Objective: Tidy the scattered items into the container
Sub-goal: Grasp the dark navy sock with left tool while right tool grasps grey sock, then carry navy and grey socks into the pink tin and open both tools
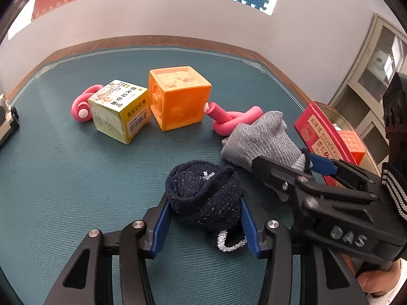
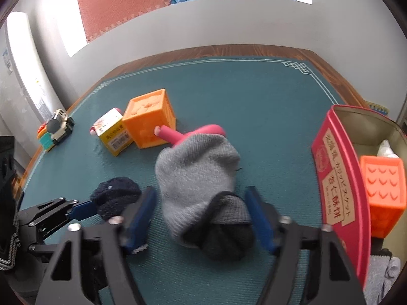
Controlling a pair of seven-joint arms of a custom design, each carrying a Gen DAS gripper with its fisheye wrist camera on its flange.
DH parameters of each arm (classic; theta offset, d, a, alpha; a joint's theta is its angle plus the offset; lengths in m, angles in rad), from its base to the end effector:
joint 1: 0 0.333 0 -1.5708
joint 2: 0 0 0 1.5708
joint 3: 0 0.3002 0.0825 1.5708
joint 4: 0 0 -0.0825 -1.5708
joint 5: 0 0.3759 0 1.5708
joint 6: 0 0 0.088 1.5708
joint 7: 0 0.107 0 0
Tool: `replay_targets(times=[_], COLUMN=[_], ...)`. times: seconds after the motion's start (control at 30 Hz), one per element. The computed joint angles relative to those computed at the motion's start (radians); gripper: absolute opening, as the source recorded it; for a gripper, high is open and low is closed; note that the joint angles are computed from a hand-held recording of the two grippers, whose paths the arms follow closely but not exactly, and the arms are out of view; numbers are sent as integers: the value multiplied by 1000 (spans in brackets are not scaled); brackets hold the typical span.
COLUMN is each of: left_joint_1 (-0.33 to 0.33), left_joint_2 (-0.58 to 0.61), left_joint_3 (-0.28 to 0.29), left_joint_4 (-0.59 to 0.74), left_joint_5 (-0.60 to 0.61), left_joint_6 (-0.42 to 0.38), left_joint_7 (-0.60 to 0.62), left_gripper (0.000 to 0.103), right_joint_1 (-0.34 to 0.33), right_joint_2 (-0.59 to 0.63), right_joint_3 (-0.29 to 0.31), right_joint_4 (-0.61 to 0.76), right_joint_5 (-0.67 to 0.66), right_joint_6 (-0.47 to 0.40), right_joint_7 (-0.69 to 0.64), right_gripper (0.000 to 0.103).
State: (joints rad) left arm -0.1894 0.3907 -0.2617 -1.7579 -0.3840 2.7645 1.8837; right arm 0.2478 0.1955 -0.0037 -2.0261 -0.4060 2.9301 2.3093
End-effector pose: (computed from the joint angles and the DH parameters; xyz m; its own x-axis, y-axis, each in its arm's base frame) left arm 0.6288 -0.2640 0.4101 -0.4492 -0.8621 0.2345 -0.7679 0.2385 -0.5945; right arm 0.5971 0.1747 0.4212 -0.0658 -0.9845 -0.1624 -0.7470 0.1565 -0.6462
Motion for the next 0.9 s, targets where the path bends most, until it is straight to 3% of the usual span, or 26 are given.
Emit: replay_targets(times=[0.07, 0.23, 0.57, 0.9], left_joint_1=[3, -1, 16, 10], left_joint_2=[5, 4, -17, -27], left_joint_3=[2, 9, -10, -21], left_joint_4=[7, 7, -19, -25], left_joint_5=[-1, 8, -18, -43], left_joint_6=[1, 18, 51, 65], left_joint_7=[2, -14, 25, 58], left_gripper=[52, 52, 52, 52], right_joint_1=[3, 32, 46, -7], right_joint_2=[-3, -14, -64, -176], right_joint_3=[-4, -32, -45, -10], right_joint_4=[-2, 0, -15, -114], right_joint_5=[-4, -98, -334, -551], right_joint_6=[-5, -26, -61, -39], right_joint_7=[15, 112, 339, 601], right_gripper=[52, 41, 39, 39])
